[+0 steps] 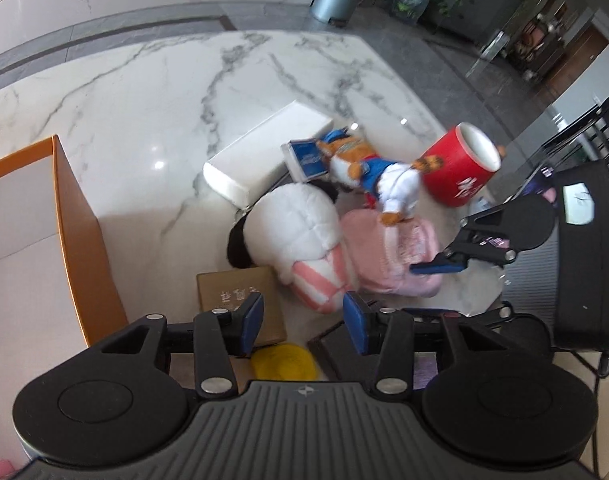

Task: Organize objects
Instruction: 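Move both tools back to the pile of items, then grasp the pink backpack with the right tool while the left tool grasps the black case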

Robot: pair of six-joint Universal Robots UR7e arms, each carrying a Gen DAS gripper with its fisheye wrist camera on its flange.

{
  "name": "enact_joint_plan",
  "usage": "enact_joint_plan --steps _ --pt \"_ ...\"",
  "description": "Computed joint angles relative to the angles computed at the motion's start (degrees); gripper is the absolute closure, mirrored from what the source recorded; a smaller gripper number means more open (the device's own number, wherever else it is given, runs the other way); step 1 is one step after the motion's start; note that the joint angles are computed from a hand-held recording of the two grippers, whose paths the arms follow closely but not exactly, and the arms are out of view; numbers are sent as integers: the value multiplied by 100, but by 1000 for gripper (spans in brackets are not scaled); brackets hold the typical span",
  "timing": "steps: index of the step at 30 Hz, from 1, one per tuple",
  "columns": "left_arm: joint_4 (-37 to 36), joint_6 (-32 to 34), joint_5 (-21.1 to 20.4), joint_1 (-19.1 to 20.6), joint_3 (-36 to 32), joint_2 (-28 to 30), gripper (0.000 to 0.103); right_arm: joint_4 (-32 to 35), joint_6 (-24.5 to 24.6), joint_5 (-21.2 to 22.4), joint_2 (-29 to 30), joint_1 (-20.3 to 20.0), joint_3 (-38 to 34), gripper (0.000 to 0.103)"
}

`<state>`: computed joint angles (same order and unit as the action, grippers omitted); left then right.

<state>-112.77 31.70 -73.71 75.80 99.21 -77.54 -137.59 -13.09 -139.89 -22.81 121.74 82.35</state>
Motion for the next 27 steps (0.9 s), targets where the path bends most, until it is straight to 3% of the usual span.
enact_joint_plan --steps 2,5,10,16,20,27 --pt "-116 20 286 -38 63 42 41 -43 -238 -5 31 -42 1 66" --pt "-262 1 611 -67 133 87 40 -92 -475 -40 117 -79 -49 64" --pt "544 -122 327 -72 34 7 44 -221 -779 -212 205 -102 -65 64" --pt "1109 -768 122 -106 258 -170 43 -649 -1103 -278 50 -13 119 60" --pt "811 -1238 350 -164 607 -248 39 -580 -1126 -295 83 -67 109 58" --pt "311 -1831 377 -142 927 -259 26 -1365 -1514 -383 264 -190 238 50"
